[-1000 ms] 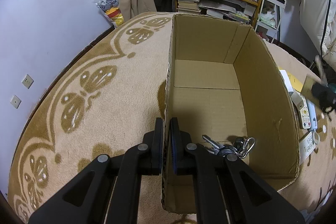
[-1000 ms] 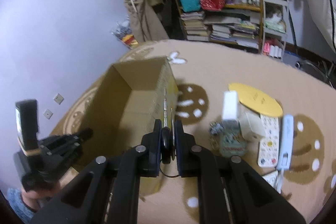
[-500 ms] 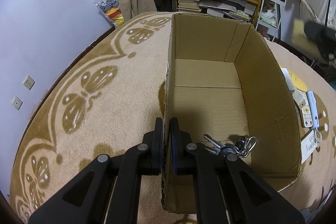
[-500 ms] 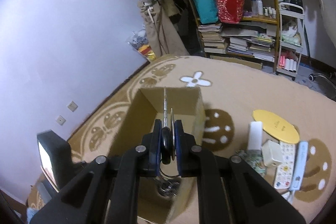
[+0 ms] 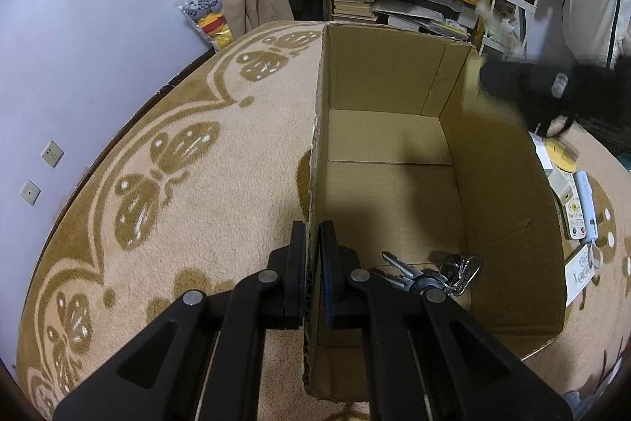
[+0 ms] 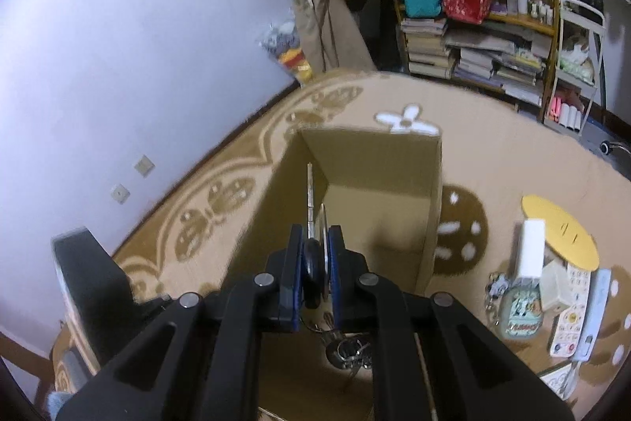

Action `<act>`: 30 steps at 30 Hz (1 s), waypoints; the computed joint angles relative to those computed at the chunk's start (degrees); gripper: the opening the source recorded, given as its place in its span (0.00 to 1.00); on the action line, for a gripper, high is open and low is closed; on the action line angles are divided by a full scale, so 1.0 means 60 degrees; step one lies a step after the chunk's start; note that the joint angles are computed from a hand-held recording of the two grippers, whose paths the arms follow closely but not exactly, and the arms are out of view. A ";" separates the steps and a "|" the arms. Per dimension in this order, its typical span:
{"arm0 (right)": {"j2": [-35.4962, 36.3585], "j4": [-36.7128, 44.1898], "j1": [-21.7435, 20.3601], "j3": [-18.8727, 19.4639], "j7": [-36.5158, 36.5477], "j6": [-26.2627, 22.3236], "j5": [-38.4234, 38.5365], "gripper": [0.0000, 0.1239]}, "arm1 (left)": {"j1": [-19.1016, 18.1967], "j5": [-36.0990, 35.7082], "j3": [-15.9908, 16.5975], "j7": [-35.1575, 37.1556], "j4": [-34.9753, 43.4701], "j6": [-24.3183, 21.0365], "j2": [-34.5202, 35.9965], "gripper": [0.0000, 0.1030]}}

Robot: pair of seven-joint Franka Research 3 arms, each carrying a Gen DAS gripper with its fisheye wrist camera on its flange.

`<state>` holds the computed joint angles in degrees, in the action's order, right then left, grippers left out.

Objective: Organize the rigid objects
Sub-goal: 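Carry the round-fob key into the box and open the right tool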

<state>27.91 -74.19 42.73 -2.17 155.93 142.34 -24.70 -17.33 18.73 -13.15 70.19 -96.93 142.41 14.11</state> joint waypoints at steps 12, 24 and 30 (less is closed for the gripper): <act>0.0287 0.0097 0.0037 0.0033 -0.0083 -0.0633 0.0442 0.11 | 0.0001 -0.0017 -0.0001 0.0020 0.0001 0.0022 -0.0012 0.07; 0.0252 0.0447 0.0325 -0.0057 0.0122 -0.1368 -0.0380 0.11 | 0.0064 -0.0217 -0.0015 0.0159 -0.0029 0.0067 -0.0024 0.07; -0.0252 0.0099 0.0604 -0.0189 0.0848 -0.1930 -0.1260 0.49 | 0.0058 -0.0229 -0.0021 0.0132 -0.0055 0.0081 -0.0038 0.07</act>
